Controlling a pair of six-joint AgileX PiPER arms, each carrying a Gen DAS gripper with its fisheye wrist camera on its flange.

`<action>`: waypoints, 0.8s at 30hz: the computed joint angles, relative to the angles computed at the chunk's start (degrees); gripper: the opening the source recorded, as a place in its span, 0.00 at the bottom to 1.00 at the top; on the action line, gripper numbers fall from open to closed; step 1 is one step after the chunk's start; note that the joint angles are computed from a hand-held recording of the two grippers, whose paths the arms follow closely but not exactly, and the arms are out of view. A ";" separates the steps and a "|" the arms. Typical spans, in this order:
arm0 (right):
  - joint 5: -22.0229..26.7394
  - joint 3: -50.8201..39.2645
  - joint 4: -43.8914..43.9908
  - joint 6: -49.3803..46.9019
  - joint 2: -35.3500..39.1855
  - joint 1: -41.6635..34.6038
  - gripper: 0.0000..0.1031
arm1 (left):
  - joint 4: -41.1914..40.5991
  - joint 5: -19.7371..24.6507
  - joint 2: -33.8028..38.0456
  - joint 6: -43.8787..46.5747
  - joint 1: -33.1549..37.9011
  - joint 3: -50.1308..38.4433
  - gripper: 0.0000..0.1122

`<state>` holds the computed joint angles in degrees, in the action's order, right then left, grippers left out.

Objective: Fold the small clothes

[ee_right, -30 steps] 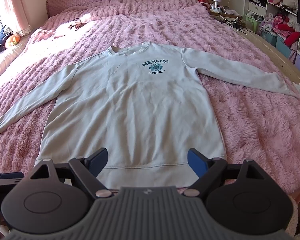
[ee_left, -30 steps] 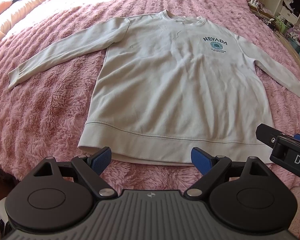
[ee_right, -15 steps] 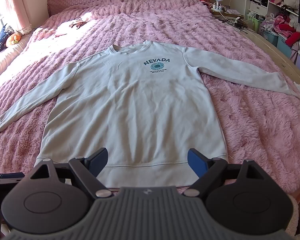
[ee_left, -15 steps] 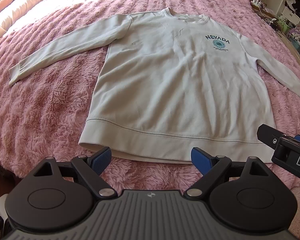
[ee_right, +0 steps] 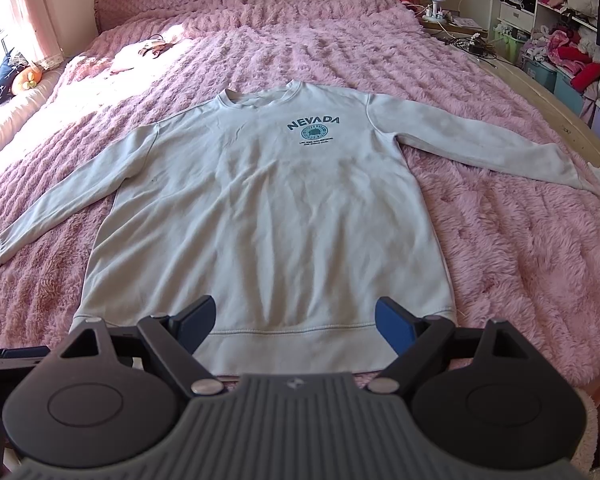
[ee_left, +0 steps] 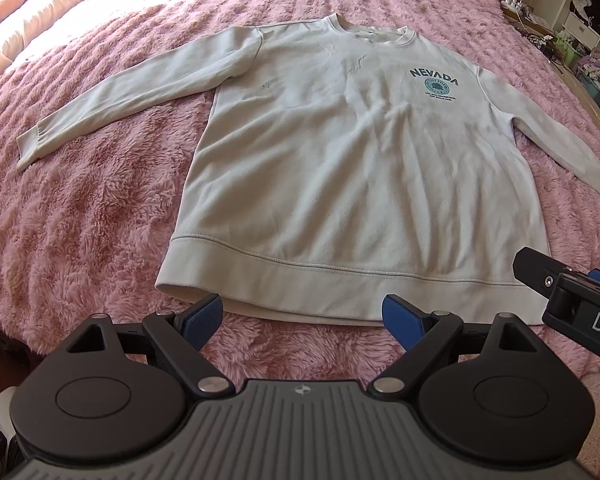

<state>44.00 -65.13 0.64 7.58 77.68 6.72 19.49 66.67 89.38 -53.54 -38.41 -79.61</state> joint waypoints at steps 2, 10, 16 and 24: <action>0.09 -0.04 0.15 -0.15 -0.02 -0.07 0.80 | 0.07 0.03 0.02 -0.12 -0.05 0.00 0.92; 0.06 -0.06 0.68 -0.72 0.22 -0.39 0.80 | -0.08 0.26 0.29 -0.23 -0.14 -0.14 0.92; -0.07 0.00 0.60 -0.55 0.27 -0.36 0.80 | -0.54 0.17 0.59 0.35 0.27 -0.38 0.92; -1.33 0.35 0.04 0.04 0.51 -0.73 0.80 | -1.00 -0.13 1.68 0.97 0.20 -1.66 0.92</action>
<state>42.67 -64.78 0.68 7.62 78.19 5.99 18.50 66.54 91.07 -52.57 -38.21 -81.26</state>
